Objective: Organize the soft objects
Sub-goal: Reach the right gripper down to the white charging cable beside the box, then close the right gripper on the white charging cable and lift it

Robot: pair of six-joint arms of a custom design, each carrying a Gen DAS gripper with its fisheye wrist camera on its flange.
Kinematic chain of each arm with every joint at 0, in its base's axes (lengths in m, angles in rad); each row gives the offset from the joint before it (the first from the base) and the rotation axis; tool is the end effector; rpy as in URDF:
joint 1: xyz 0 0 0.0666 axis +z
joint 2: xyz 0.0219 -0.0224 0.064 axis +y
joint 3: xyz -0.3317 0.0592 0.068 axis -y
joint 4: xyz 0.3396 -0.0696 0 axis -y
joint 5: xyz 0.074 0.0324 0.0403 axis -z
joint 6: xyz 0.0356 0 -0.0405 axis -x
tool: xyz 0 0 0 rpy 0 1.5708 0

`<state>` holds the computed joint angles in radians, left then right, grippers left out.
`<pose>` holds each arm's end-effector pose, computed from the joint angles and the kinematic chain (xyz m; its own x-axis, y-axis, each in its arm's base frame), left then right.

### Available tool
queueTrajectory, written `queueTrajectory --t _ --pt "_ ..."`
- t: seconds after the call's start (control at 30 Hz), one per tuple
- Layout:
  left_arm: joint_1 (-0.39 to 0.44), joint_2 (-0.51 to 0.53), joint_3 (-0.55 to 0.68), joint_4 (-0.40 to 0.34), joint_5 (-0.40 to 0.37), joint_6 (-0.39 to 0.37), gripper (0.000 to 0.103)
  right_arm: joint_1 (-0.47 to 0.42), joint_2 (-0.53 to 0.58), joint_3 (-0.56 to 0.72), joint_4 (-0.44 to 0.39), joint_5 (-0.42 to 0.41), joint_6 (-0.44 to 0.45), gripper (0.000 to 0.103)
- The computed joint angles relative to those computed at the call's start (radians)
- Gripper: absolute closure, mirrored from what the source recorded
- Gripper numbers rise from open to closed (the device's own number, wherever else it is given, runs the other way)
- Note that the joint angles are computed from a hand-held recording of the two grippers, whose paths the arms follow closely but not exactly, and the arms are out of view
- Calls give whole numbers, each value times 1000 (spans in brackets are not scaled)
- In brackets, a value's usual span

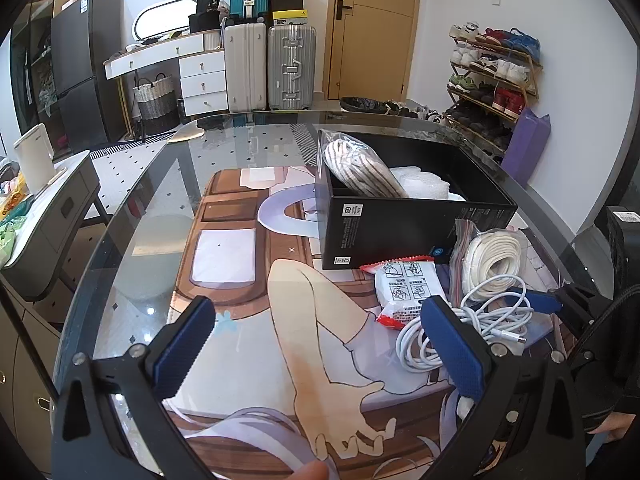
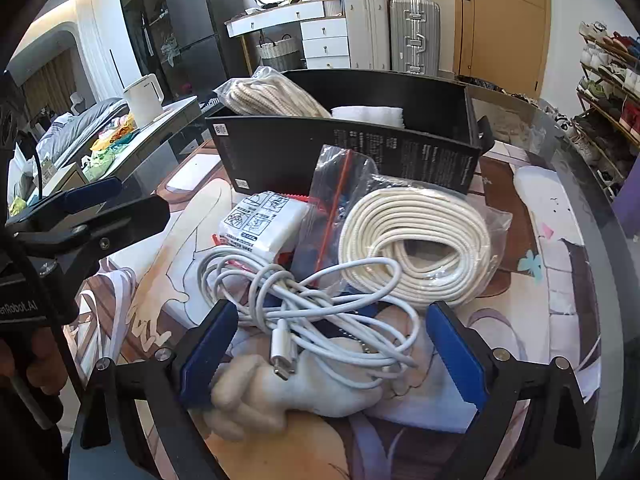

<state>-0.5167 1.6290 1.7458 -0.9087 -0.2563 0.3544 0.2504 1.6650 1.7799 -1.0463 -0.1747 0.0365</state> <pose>0.4585 -0.2506 0.4200 -0.6924 0.0073 -0.7214 0.0882 0.9933 -0.0746 0.5053 0.1352 0.4057 -0.7643 -0.2326 -0.6014 -0.3726 0.9205 0.1176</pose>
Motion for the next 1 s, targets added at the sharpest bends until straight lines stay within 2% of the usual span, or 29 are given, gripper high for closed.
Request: queueTrajectory --t 0.2,0.23,0.27,0.43,0.5,0.63,0.83,0.87,1.0 --pt "-1 3 3 1 1 1 0 -1 -9 -11 2 -22 6 24" --pt "-1 2 3 0 0 1 0 -3 -11 -13 3 -32 6 27" --pt "-1 2 2 1 1 1 0 -5 -13 -15 5 -44 8 35" --pt "0 2 3 1 2 1 0 -8 -25 -29 15 -67 29 40" --pt "-1 2 2 1 0 2 0 -10 -28 -29 14 -84 38 50" --pt "-2 0 3 2 -3 5 0 -19 -28 -25 14 -110 47 50" --pt "-2 -2 4 1 -3 4 0 -29 -46 -30 24 -165 64 61" --pt "-3 -3 5 2 -3 5 0 -31 -51 -32 28 -174 67 66" --pt "-1 -10 1 5 -3 4 0 -37 -58 -32 32 -189 71 66"
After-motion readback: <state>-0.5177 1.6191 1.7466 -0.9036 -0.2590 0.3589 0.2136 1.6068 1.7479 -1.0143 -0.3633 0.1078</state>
